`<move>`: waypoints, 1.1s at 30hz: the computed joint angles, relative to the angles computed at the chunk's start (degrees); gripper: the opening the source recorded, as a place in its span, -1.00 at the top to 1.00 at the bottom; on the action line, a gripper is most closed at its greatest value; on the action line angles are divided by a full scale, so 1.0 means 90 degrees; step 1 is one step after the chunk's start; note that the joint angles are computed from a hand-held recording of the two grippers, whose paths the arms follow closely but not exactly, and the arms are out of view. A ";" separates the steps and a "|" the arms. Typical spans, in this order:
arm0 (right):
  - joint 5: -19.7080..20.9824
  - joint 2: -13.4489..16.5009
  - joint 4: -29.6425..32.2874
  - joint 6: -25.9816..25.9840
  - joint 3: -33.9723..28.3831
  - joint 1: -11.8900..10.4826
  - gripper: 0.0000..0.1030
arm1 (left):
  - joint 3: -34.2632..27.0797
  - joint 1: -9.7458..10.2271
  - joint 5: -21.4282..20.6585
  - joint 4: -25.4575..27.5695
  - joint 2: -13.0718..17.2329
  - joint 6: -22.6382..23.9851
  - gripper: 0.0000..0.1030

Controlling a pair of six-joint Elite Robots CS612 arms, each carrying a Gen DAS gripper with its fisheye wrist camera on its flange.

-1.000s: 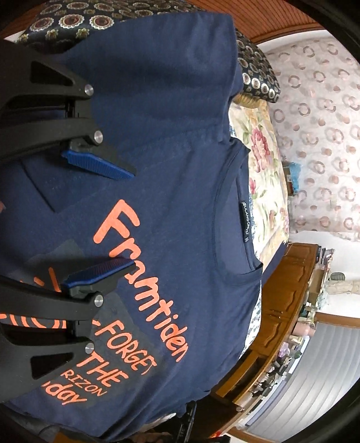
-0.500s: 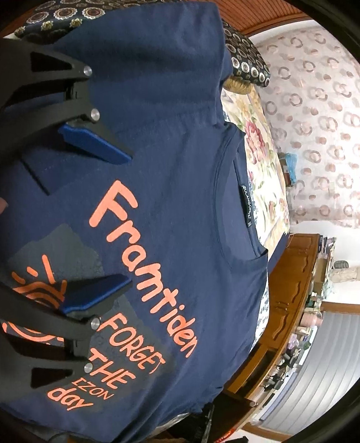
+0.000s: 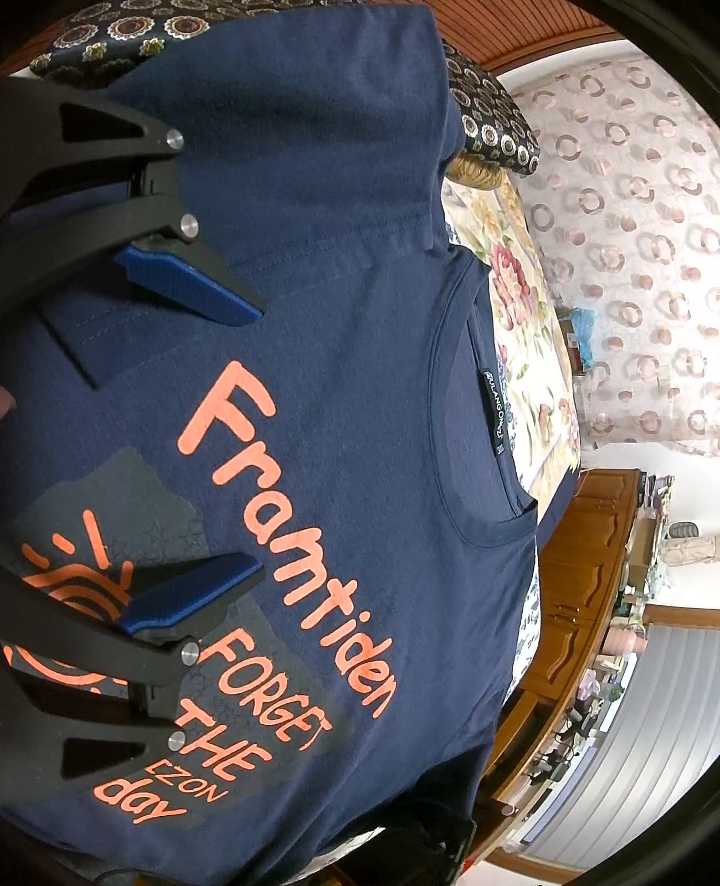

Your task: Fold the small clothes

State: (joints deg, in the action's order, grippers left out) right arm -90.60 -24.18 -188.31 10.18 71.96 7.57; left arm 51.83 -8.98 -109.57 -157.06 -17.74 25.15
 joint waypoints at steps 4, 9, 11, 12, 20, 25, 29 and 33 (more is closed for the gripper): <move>0.0424 0.0174 0.0470 -0.0188 -0.0312 0.0084 1.00 | 0.0002 0.0000 0.0001 -0.0001 -0.0001 -0.0001 -0.67; 0.0592 0.0358 0.1094 -0.0128 -0.0578 0.0134 1.00 | 0.0006 -0.0002 0.0001 -0.0001 -0.0005 0.0000 -0.68; 0.0546 0.0372 0.1176 -0.0096 -0.0595 0.0155 1.00 | -0.0002 -0.0001 0.0001 0.0006 0.0000 0.0029 -0.67; 0.0518 0.0372 0.1165 -0.0089 -0.0595 0.0162 1.00 | -0.0013 0.0001 -0.0004 0.0017 0.0004 0.0022 -0.67; -0.0038 0.0154 0.0823 0.0031 -0.0341 0.0132 0.32 | 0.0150 0.0009 0.0017 -0.0248 -0.0062 -0.0110 -0.67; -0.0636 0.0075 0.0734 0.0147 -0.0223 0.0036 0.20 | 0.0284 0.0026 -0.0160 -0.0529 -0.0137 -0.0247 -0.67; -0.0957 0.0138 0.1033 0.0275 -0.0287 -0.0052 0.20 | 0.0348 0.0020 -0.0234 -0.0695 -0.0183 -0.0316 -0.67; -0.1009 0.0215 0.1262 0.0432 -0.0362 -0.0125 0.20 | 0.0387 0.0016 -0.0263 -0.0818 -0.0214 -0.0363 -0.67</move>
State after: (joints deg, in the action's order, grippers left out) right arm -99.68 -22.24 -176.95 14.07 68.71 6.45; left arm 55.31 -8.84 -111.94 -164.42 -19.67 21.88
